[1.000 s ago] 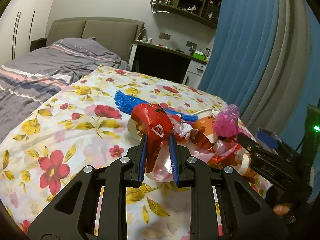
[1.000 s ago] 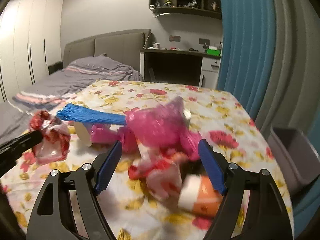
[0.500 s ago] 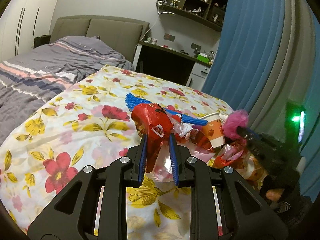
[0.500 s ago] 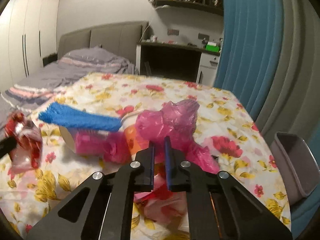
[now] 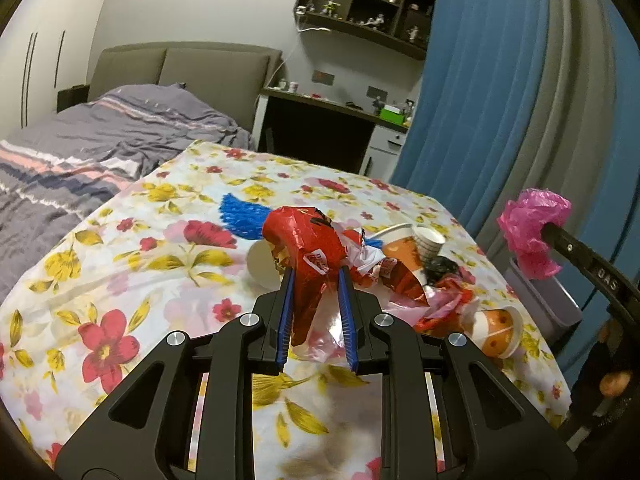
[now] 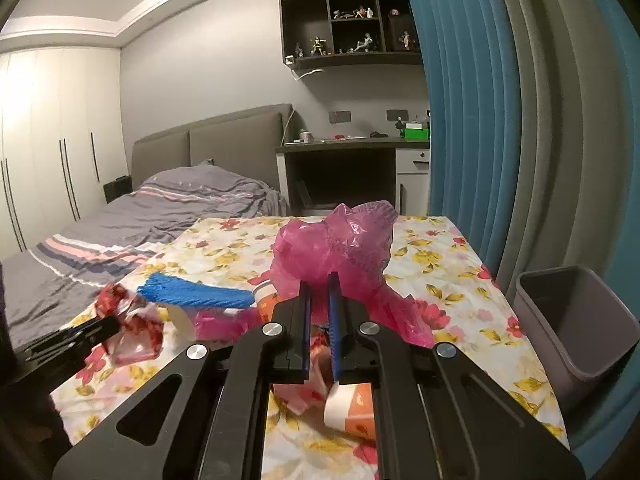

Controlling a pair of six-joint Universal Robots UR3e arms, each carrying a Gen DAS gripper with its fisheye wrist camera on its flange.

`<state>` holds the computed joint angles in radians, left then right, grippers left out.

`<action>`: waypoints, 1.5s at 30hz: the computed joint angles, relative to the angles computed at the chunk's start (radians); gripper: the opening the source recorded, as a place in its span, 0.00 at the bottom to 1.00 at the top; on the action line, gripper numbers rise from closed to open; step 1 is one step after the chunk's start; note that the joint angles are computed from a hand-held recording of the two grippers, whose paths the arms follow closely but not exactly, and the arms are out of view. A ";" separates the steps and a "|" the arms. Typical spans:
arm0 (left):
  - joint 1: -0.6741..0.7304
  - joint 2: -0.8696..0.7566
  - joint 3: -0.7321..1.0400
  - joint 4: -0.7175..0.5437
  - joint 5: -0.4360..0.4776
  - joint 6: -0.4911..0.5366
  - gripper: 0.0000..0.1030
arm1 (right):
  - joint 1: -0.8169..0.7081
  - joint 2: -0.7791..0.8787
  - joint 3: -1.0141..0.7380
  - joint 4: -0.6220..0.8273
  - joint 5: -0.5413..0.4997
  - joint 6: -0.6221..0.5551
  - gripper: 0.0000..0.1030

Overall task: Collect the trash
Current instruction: 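Grasp the red plastic bag with the left tool while the right tool grasps the pink bag, then carry the red and pink bags over the grey bin with both tools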

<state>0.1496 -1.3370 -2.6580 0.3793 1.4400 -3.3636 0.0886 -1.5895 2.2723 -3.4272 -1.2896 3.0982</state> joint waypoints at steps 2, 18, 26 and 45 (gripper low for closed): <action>-0.049 -0.009 0.024 -0.007 0.039 -0.007 0.20 | -0.042 -0.047 0.042 0.009 0.047 -0.010 0.09; -0.431 -0.250 0.352 -0.072 0.277 -0.029 0.20 | -0.513 -0.433 0.276 0.236 0.424 -0.138 0.08; -0.617 -0.502 0.745 -0.188 0.300 0.000 0.20 | -0.857 -0.680 0.338 0.514 0.616 -0.293 0.09; -0.795 -1.357 2.306 -0.939 0.252 -0.017 0.20 | -1.039 -0.138 0.218 0.124 0.558 -0.264 0.09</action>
<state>-0.6458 -2.6941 -0.3521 -0.5598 1.6916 -3.3804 -0.9504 -1.7279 2.4903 -3.3028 -0.7318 2.8347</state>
